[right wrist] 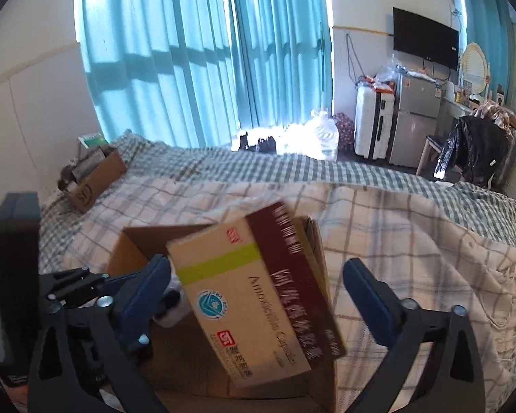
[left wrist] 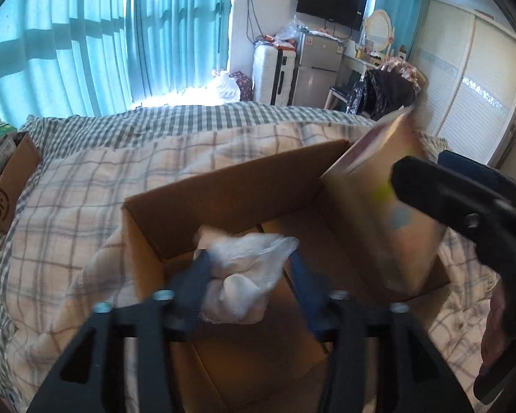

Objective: Organize objects
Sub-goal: 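Grasp Amoxicillin box with right gripper while left grasps tissues, drop both in box, then withdraw both grippers and reach toward the plush toy and swab jar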

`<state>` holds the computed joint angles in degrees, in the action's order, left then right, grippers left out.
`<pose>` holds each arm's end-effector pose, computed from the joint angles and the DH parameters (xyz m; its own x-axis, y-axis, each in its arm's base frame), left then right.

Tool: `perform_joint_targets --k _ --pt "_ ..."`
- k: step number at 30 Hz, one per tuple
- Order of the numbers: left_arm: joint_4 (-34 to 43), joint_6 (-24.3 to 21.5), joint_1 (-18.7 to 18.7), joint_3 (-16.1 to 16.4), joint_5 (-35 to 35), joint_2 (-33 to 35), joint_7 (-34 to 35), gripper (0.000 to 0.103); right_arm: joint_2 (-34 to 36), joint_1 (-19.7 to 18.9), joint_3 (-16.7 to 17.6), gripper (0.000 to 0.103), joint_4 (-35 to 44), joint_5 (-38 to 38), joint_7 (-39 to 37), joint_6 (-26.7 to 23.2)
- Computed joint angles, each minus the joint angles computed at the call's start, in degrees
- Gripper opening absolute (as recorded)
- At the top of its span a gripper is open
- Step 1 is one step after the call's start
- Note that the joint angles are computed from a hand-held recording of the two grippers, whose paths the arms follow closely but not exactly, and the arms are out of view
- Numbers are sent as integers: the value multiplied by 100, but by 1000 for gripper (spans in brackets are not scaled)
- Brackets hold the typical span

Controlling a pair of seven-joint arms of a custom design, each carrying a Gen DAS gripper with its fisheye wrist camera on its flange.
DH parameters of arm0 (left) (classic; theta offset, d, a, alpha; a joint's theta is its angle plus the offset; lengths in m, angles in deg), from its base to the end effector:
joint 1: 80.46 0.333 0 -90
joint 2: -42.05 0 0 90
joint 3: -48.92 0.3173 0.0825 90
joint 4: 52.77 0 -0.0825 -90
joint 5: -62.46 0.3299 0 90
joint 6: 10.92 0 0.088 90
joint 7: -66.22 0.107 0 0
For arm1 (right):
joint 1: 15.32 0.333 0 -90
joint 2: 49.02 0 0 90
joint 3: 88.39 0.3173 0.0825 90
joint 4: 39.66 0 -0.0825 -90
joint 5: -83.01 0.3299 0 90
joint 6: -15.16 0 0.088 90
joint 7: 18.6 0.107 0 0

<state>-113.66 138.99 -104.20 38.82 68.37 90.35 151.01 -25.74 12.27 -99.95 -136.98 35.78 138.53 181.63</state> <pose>0.6657 -0.3794 0.4335 -0.4746 -0.8752 0.0934 -0.6920 0.3054 -0.6541 0.6098 0.2436 0.4678 -0.0618 -0.9933 -0.0974 -0.6074 0.1149 -0.7860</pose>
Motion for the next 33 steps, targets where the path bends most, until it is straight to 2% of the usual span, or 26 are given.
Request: perform_joint_targets --k 3,6,8,9,11,13,16,18,21,27,30,33 --pt "-878 514 65 48 9 -624 -210 82 -467 276 -196 103 -287 -566 562 -100" --pt "-1609 762 160 72 69 -1315 -311 88 -1077 369 -60 103 -594 -989 835 -527" --pt "-2090 1014 98 244 280 -1784 -550 92 -1507 413 133 103 -765 -1105 849 -1030" --pt "-2512 1274 31 391 455 -2137 -782 98 -1739 432 231 103 -874 -1213 904 -1248" --pt "-3146 1670 -42 579 777 -2644 -1201 101 -2183 449 463 103 -1098 -1370 998 -1631" --pt "-3789 1992 -6 633 1041 -3144 -1510 103 -2564 441 724 103 -1305 -1529 1148 -1950" --pt "-4493 2182 10 750 1557 -3675 -2079 103 -3037 405 1145 103 -1635 -1789 1398 -2246" --pt "-4878 2243 -80 912 2133 -3944 -2702 103 -3219 375 1441 103 -1799 -1866 1472 -2506" --pt "-5454 2421 -24 965 2784 -4267 -3446 103 -3428 313 1908 103 -2162 -1987 1773 -2950" --pt "-5938 2457 205 784 3673 -4210 -4450 103 -3291 -75 2212 103 -2818 -1773 2222 -2389" --pt "-5851 2290 234 686 4166 -3955 -4917 103 -3035 -292 2338 103 -2878 -1817 2457 -2423" --pt "-5773 2275 387 443 3839 -3619 -4610 103 -2782 -402 2280 103 -2944 -1858 2632 -2311"
